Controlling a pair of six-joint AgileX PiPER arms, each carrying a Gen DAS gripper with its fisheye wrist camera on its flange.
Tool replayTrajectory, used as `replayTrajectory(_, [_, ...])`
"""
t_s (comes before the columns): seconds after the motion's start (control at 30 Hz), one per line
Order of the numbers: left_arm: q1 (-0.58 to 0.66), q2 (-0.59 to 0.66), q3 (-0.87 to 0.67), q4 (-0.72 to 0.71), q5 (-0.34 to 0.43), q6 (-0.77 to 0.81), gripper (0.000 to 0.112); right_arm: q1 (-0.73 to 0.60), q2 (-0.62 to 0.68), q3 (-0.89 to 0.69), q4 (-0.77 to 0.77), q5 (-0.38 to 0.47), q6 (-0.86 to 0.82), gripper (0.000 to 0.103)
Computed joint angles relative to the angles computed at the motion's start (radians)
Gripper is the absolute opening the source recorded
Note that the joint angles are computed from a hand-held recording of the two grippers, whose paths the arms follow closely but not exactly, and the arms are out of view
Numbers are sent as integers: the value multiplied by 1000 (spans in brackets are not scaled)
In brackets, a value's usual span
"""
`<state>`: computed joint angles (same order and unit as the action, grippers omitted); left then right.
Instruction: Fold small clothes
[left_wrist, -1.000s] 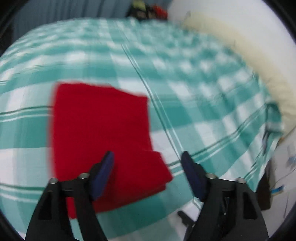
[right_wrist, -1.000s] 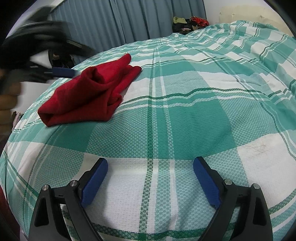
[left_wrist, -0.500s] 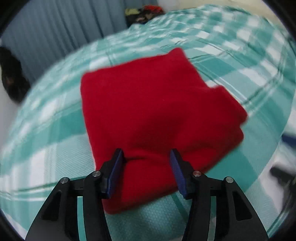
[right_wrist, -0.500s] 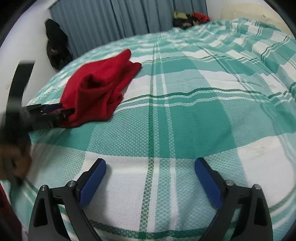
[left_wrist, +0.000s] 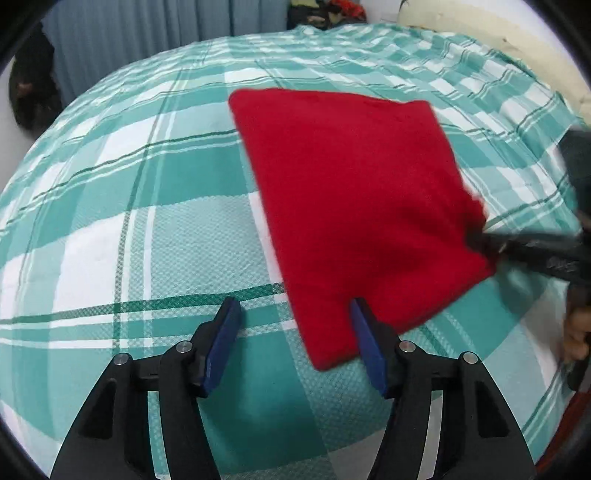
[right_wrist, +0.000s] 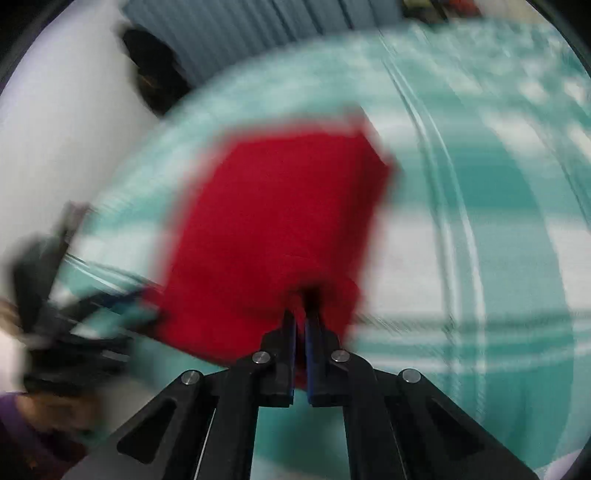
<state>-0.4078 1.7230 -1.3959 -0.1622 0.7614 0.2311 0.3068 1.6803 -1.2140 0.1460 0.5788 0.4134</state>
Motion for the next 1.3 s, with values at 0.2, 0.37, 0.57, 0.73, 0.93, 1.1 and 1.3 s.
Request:
replayTrajectory(0.2, [51,-82,-18,-79,77,37,65,-61,-56,30,172,14,-176,12])
replayTrajectory(0.37, [45,-117,-47,-170,-1,65,66,-136,-51,-164,98,89,-179,13])
replayTrajectory(0.57, [-104,42,-105,37,14,-65,66,-197,261,-580,343,140,-369,14])
replayTrajectory(0.73, [-151,28,-36,152,-53,-138,68,-220,469,-656,210,230,-172,13])
replayTrajectory(0.93, [-134,19,-17,124,-62,-122,70,-159,301,-564,31,186,-103,15])
replayTrajectory(1.1, [-145,28,-35,141,-49,-153,70,-78,133,-415,143,129,-261,15])
replayTrajectory(1.3, [-152,35,-52,152,-20,-167,71,-28,94,-160,111,45,-231,8])
